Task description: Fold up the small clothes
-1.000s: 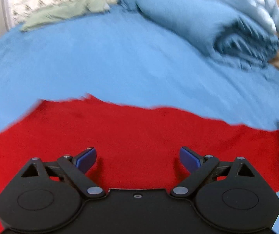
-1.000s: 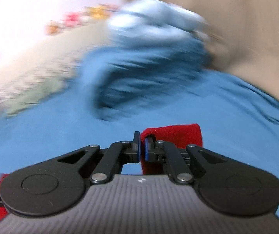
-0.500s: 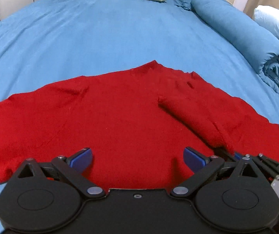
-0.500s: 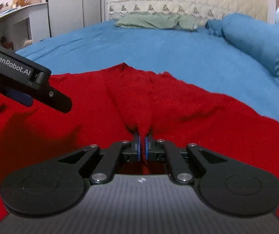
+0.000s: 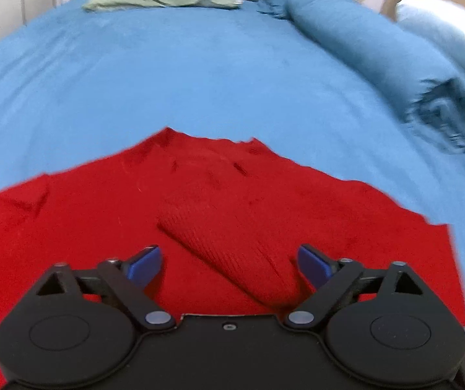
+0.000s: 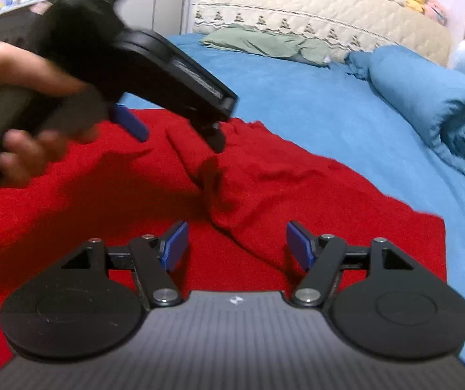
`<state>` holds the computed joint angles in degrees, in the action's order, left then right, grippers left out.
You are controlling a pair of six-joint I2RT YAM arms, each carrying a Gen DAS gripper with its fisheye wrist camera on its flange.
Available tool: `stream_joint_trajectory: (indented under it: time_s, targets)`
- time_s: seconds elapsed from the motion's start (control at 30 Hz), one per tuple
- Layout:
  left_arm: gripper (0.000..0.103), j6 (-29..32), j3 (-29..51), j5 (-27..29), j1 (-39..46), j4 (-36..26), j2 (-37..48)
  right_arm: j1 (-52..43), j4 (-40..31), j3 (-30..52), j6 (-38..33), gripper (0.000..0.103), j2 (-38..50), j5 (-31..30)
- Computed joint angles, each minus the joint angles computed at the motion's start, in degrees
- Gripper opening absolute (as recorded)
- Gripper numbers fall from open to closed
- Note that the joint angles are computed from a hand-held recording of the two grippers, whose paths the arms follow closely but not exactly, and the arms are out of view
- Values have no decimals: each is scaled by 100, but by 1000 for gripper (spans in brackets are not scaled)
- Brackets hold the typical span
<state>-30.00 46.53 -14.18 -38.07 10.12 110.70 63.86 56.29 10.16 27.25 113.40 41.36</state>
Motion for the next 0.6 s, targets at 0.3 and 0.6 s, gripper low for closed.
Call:
stream_joint_trajectory:
  time_s: [0.3,0.6]
  targets:
    - [83,-266,-953,-250,30,600,-295,-273,1632,-424,251,82,835,-309]
    - [82,-724,-1785,758,450,1839,-569,-214,2223,-530,409,83,1238,-256]
